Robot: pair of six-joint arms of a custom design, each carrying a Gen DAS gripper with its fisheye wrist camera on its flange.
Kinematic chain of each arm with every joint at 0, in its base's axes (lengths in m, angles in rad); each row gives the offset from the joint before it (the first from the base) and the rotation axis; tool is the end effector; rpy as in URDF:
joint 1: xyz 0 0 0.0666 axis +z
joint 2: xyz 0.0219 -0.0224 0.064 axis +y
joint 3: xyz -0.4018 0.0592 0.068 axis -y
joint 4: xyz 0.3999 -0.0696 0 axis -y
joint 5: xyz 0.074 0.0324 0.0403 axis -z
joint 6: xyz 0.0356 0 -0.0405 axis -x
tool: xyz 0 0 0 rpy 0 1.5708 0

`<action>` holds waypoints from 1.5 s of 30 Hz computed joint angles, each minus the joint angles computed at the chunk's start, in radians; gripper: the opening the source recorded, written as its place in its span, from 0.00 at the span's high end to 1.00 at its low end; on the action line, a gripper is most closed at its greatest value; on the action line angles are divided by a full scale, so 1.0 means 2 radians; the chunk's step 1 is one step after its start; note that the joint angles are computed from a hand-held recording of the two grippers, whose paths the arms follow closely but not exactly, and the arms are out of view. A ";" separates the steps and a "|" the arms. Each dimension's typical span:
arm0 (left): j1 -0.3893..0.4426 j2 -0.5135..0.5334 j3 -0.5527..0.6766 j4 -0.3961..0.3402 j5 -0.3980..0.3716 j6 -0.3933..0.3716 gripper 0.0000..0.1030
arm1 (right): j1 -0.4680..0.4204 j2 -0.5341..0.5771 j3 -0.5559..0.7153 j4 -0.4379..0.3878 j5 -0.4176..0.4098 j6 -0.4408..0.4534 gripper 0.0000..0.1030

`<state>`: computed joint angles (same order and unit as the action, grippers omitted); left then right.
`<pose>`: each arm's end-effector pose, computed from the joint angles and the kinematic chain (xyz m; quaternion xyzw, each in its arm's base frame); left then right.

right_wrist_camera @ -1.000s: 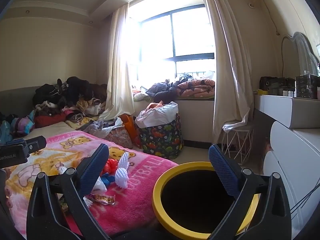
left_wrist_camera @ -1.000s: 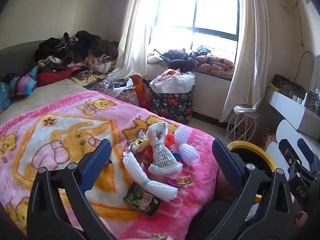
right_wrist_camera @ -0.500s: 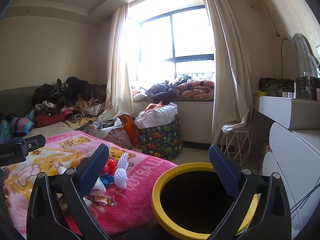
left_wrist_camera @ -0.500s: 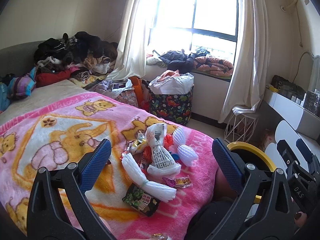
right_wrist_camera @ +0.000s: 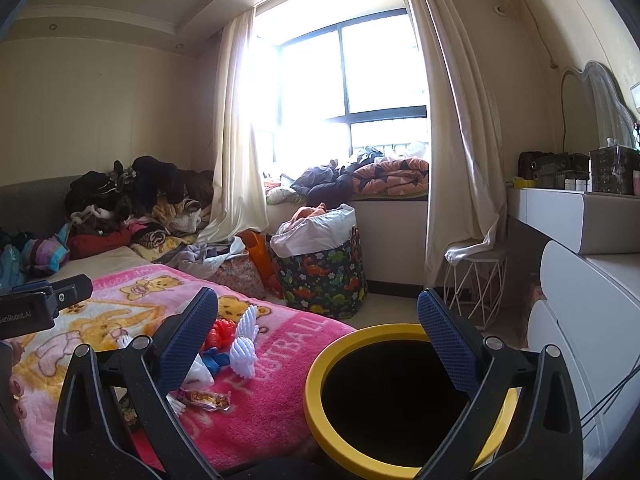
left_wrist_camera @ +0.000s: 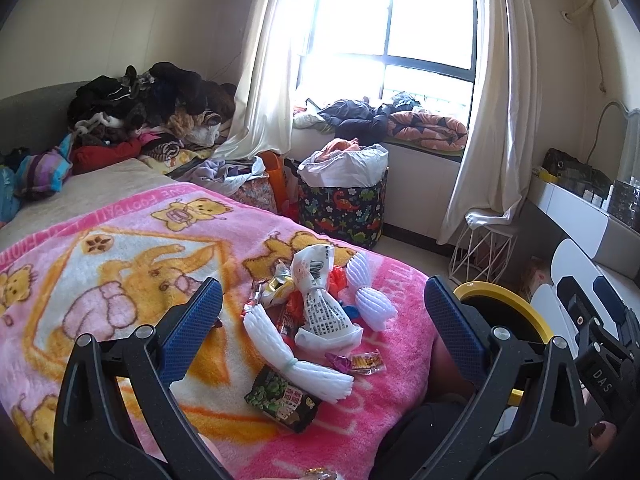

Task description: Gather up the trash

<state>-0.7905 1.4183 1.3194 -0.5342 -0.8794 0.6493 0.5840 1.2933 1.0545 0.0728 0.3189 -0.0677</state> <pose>0.3737 -0.3391 0.4412 -0.1349 0.8188 0.0159 0.5578 0.4002 0.2506 0.4231 -0.0932 0.7548 0.0894 0.6431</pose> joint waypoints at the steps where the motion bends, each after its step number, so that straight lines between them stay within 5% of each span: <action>1: 0.000 0.000 0.000 0.000 0.000 0.000 0.10 | 0.000 0.000 0.000 0.000 0.000 0.000 0.06; 24: 0.004 -0.006 -0.011 -0.018 0.009 0.021 0.10 | -0.004 0.005 0.000 -0.007 -0.009 -0.002 0.06; 37: 0.041 -0.039 -0.042 -0.063 -0.005 0.119 0.10 | 0.017 0.045 0.052 -0.055 -0.107 0.020 0.06; 45: 0.069 -0.068 -0.073 -0.061 0.010 0.143 0.10 | 0.040 0.096 0.120 -0.111 -0.149 0.047 0.06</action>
